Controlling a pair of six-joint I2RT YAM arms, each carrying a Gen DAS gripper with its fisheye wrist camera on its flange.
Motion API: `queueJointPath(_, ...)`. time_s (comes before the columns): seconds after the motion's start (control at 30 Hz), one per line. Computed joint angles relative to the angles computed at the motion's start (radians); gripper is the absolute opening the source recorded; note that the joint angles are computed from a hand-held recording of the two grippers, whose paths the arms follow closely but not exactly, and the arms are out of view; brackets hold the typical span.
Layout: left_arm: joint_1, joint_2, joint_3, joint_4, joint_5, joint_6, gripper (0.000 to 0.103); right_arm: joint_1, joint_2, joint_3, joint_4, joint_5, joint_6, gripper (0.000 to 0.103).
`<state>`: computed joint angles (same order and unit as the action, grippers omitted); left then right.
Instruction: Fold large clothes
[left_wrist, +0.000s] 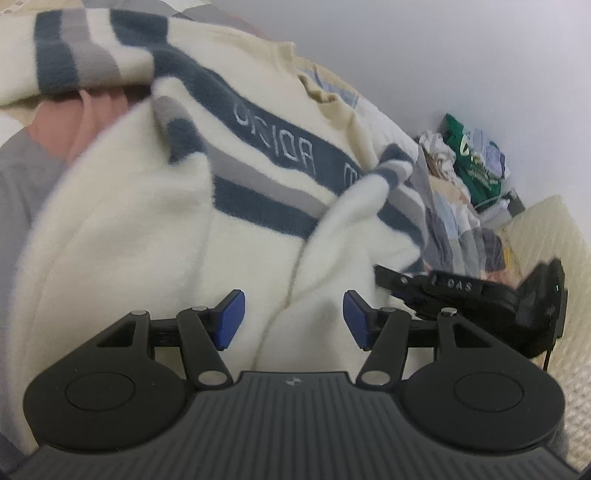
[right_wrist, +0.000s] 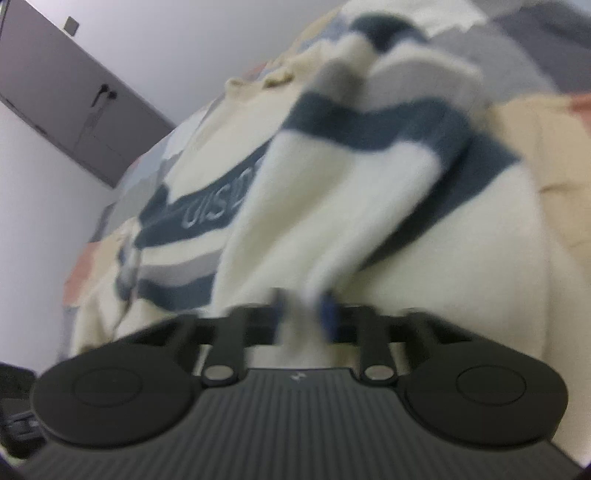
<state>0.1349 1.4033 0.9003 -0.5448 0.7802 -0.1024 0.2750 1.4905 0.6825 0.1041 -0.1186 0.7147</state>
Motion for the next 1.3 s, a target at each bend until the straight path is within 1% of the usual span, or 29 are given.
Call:
queueJointPath(0.03, 0.009, 0.002, 0.0, 0.003, 0.015, -0.011, 0.065, 0.005, -0.025, -0.012, -0.01, 0.037, 0.003, 0.01)
queueJointPath(0.1, 0.038, 0.021, 0.006, -0.005, 0.087, -0.029, 0.064, 0.018, -0.083, -0.037, -0.043, 0.126, -0.002, 0.01)
queueJointPath(0.17, 0.056, 0.038, 0.008, -0.008, 0.14, -0.038, 0.064, 0.016, -0.145, -0.068, -0.069, 0.179, 0.017, 0.01)
queueJointPath(0.2, 0.059, 0.041, 0.007, -0.008, 0.149, -0.038, 0.064, 0.002, -0.176, -0.086, -0.084, 0.188, 0.026, 0.01)
queueJointPath(0.27, 0.054, 0.049, 0.007, -0.023, 0.156, -0.037, 0.063, 0.003, -0.205, -0.098, -0.122, 0.251, 0.049, 0.01)
queueJointPath(0.33, 0.036, 0.054, 0.002, -0.029, 0.146, -0.032, 0.063, -0.005, -0.204, -0.098, -0.139, 0.296, 0.056, 0.01)
queueJointPath(0.43, -0.002, 0.05, -0.013, -0.019, 0.131, -0.016, 0.063, -0.011, -0.19, -0.1, -0.131, 0.287, 0.058, 0.01)
queueJointPath(0.53, -0.036, 0.063, -0.017, -0.033, 0.155, 0.01, 0.062, -0.007, -0.182, -0.101, -0.12, 0.287, 0.05, 0.01)
queueJointPath(0.6, -0.065, 0.08, -0.016, -0.056, 0.163, 0.027, 0.049, -0.009, -0.184, -0.107, -0.107, 0.276, 0.054, 0.01)
queueJointPath(0.63, -0.086, 0.079, -0.019, -0.063, 0.151, 0.032, 0.044, -0.012, -0.182, -0.109, -0.099, 0.27, 0.055, 0.01)
queueJointPath(0.67, -0.106, 0.059, -0.032, -0.052, 0.121, 0.022, 0.029, -0.009, -0.182, -0.11, -0.093, 0.265, 0.06, 0.011)
queueJointPath(0.7, -0.122, 0.034, -0.043, -0.041, 0.081, 0.009, 0.018, -0.013, -0.185, -0.118, -0.077, 0.247, 0.066, 0.011)
queueJointPath(0.77, -0.129, -0.006, -0.044, -0.045, 0.029, -0.013, 0.015, -0.019, -0.192, -0.125, -0.062, 0.219, 0.082, 0.011)
queueJointPath(0.8, -0.112, -0.021, -0.043, -0.04, 0.031, -0.034, 0.014, -0.02, -0.197, -0.129, -0.056, 0.206, 0.086, 0.011)
queueJointPath(0.87, -0.059, -0.048, -0.035, -0.05, 0.069, -0.059, 0.014, -0.024, -0.201, -0.138, -0.036, 0.174, 0.088, 0.011)
queueJointPath(0.9, -0.029, -0.062, -0.022, -0.066, 0.087, -0.052, 0.014, -0.028, -0.206, -0.149, -0.011, 0.148, 0.097, 0.011)
queueJointPath(0.97, 0.03, -0.101, 0.002, -0.102, 0.108, 0.004, 0.014, -0.034, -0.209, -0.164, 0.042, 0.086, 0.107, 0.011)
queueJointPath(1.03, 0.062, -0.116, 0.029, -0.145, 0.11, 0.054, 0.014, -0.006, -0.202, -0.157, 0.063, 0.089, 0.084, 0.011)
queueJointPath(1.1, 0.065, -0.12, 0.057, -0.2, 0.052, 0.109, 0.014, 0.029, -0.184, -0.139, 0.057, 0.104, 0.066, 0.011)
queueJointPath(1.2, 0.012, -0.098, 0.044, -0.205, -0.077, 0.118, 0.014, 0.065, -0.12, -0.093, 0.022, 0.128, 0.052, 0.013)
queueJointPath(1.27, 0.01, -0.096, 0.021, -0.209, -0.113, 0.146, 0.015, 0.082, -0.068, -0.055, -0.021, 0.148, 0.041, 0.013)
queueJointPath(1.3, -0.002, -0.091, 0.013, -0.196, -0.129, 0.139, 0.015, 0.091, -0.045, -0.038, -0.046, 0.159, 0.038, 0.013)
